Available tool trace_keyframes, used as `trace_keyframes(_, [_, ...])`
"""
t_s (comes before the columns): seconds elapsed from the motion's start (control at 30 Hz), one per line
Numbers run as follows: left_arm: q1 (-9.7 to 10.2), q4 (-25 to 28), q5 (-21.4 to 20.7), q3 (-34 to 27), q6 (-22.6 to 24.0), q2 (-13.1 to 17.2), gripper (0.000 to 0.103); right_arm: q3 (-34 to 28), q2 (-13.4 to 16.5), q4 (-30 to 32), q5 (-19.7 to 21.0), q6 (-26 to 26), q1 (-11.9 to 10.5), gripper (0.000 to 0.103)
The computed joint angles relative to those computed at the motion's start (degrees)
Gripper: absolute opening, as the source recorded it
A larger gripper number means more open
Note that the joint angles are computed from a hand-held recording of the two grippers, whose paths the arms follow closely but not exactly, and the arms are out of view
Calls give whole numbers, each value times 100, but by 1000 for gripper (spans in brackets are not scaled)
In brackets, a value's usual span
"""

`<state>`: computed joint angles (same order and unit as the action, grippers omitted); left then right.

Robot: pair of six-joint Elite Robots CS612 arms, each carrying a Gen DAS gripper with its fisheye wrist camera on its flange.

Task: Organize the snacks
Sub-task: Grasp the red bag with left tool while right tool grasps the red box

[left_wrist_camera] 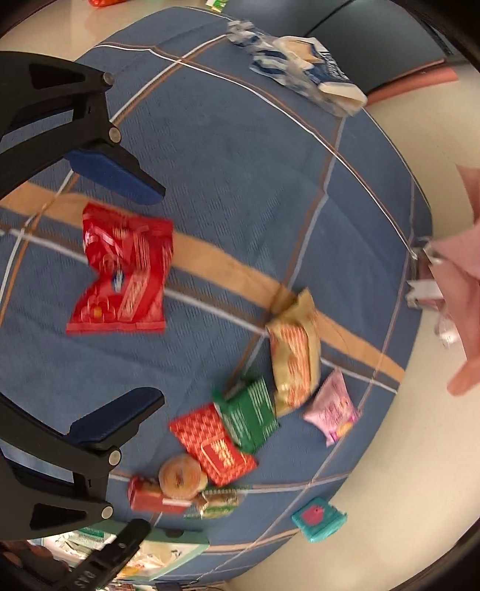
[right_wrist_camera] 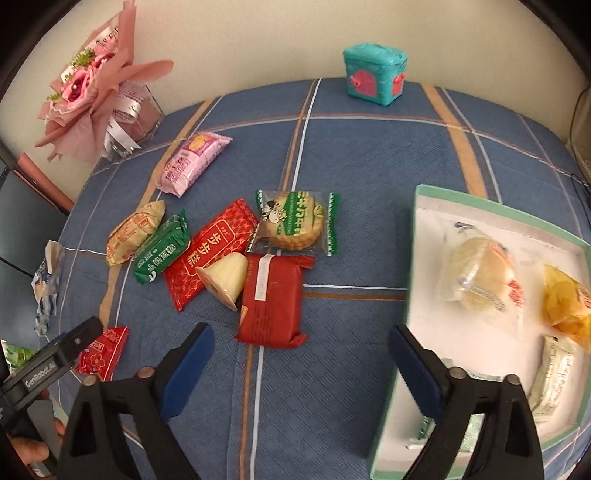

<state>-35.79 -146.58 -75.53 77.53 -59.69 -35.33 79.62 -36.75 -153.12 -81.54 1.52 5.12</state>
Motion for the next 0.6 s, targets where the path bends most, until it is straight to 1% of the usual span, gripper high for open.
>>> trace_keyframes(0.07, [17,47,-22,27,-14,15,99,-114,77,87,-56,-12,32,88])
trace_keyframes(0.1, [28,42,-62,34,-17,27,98,-159,114,89,-74,-12,47,85])
trace_keyframes(0.13, [41,17,-102,45,-25,39,97,-225,152,163,-100,-24,63,84])
trace_keyframes(0.2, [69,-60,-241,64,-88,75,90,-331,219,261,-128,-55,88,81])
trace_keyframes(0.23, [80,-78,-286,55,-91,92,87,-379,251,304,-149,-72,102,77])
trace_keyframes(0.3, [100,-121,-428,46,-118,134,74,-489,320,438,-205,-116,129,72])
trace_keyframes(0.37, [110,-194,-479,50,-164,164,74,-575,382,518,-223,-103,143,68])
trace_keyframes(0.43, [105,-230,-461,55,-162,172,73,-644,431,594,-168,-89,142,61])
trace_keyframes(0.47, [103,-250,-457,56,-152,175,73,-667,445,616,-172,-95,146,60])
trace_keyframes(0.53, [98,-334,-467,80,-142,176,72,-708,478,647,-225,-110,162,49])
trace_keyframes(0.6, [92,-402,-459,93,-127,184,70,-738,502,689,-233,-126,168,45])
